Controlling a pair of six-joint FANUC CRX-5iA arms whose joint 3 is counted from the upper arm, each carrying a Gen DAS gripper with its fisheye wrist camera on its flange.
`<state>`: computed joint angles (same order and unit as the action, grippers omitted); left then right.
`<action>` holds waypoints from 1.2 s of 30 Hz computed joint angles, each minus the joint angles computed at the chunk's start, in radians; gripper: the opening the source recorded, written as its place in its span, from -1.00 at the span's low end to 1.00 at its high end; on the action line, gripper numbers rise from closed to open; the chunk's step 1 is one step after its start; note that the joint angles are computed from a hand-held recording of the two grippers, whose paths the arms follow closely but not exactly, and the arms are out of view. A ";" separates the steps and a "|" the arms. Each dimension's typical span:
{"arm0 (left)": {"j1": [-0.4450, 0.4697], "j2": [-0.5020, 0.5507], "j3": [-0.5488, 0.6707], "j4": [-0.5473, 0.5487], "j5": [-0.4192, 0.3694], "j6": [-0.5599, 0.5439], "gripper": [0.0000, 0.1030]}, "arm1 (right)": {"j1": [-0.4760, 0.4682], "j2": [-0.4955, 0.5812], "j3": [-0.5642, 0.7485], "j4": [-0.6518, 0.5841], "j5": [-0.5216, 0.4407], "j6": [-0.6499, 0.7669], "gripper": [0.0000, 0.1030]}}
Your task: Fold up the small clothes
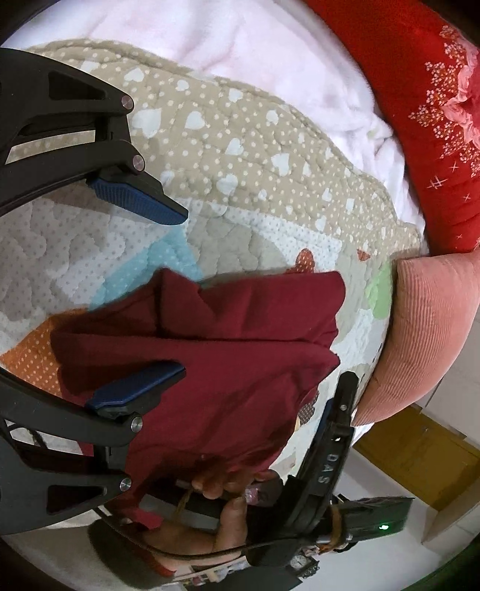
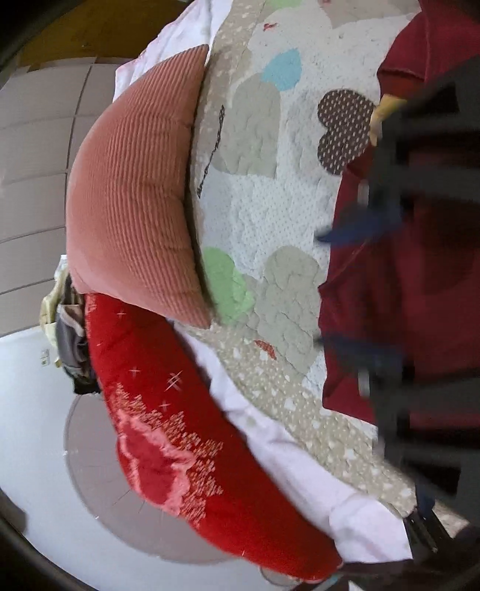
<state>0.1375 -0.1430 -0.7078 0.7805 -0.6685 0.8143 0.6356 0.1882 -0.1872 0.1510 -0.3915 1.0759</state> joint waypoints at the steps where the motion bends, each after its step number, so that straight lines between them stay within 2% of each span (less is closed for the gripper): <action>1: -0.003 0.003 0.001 0.002 0.000 0.000 0.50 | -0.008 0.004 0.023 -0.067 -0.025 0.077 0.12; 5: -0.016 0.008 0.007 -0.020 -0.005 0.014 0.50 | -0.027 0.065 0.117 -0.211 -0.131 0.234 0.09; 6: -0.018 0.006 0.007 -0.025 -0.004 0.014 0.50 | -0.024 0.088 0.140 -0.213 -0.161 0.248 -0.23; 8: -0.019 0.007 0.011 -0.027 -0.005 0.009 0.50 | -0.010 0.097 0.141 -0.179 -0.173 0.255 -0.76; 11: -0.012 0.004 0.012 -0.013 0.001 0.010 0.50 | 0.031 0.072 0.070 0.022 -0.104 0.124 -0.83; 12: -0.010 0.004 0.010 -0.004 0.007 0.009 0.50 | 0.041 0.066 0.048 0.099 -0.081 0.062 -0.83; 16: -0.007 0.001 0.016 -0.015 0.016 0.038 0.50 | 0.041 0.090 0.052 0.216 -0.060 -0.084 -0.84; 19: -0.010 -0.001 0.025 -0.040 0.014 0.058 0.50 | 0.043 0.137 0.093 0.202 -0.091 -0.123 -0.84; 22: -0.027 0.004 0.038 -0.063 0.009 0.067 0.50 | 0.044 0.138 0.090 0.205 -0.088 -0.140 -0.84; 23: -0.036 0.008 0.044 -0.077 0.005 0.072 0.50 | 0.041 0.124 0.080 0.196 -0.082 -0.143 -0.82; 24: -0.043 0.012 0.047 -0.083 0.007 0.076 0.50 | 0.040 0.108 0.072 0.184 -0.091 -0.138 -0.71; 25: -0.048 0.014 0.047 -0.085 0.009 0.076 0.50 | 0.038 0.075 0.057 0.148 -0.108 -0.112 -0.65; 27: -0.056 0.017 0.044 -0.092 0.020 0.078 0.50 | 0.028 -0.017 -0.016 0.078 -0.088 -0.060 -0.21; 28: -0.059 0.020 0.046 -0.105 0.027 0.090 0.50 | 0.024 -0.077 -0.086 0.115 -0.066 -0.096 -0.17; 30: -0.058 0.029 0.047 -0.107 0.029 0.098 0.50 | 0.020 -0.173 -0.227 0.303 -0.058 -0.286 -0.16; 34: -0.059 0.034 0.044 -0.100 0.037 0.112 0.50 | -0.062 -0.344 -0.428 0.519 -0.154 -0.548 -0.16; 36: -0.065 0.033 0.043 -0.110 0.051 0.131 0.50 | -0.110 -0.362 -0.461 0.567 -0.235 -0.639 -0.16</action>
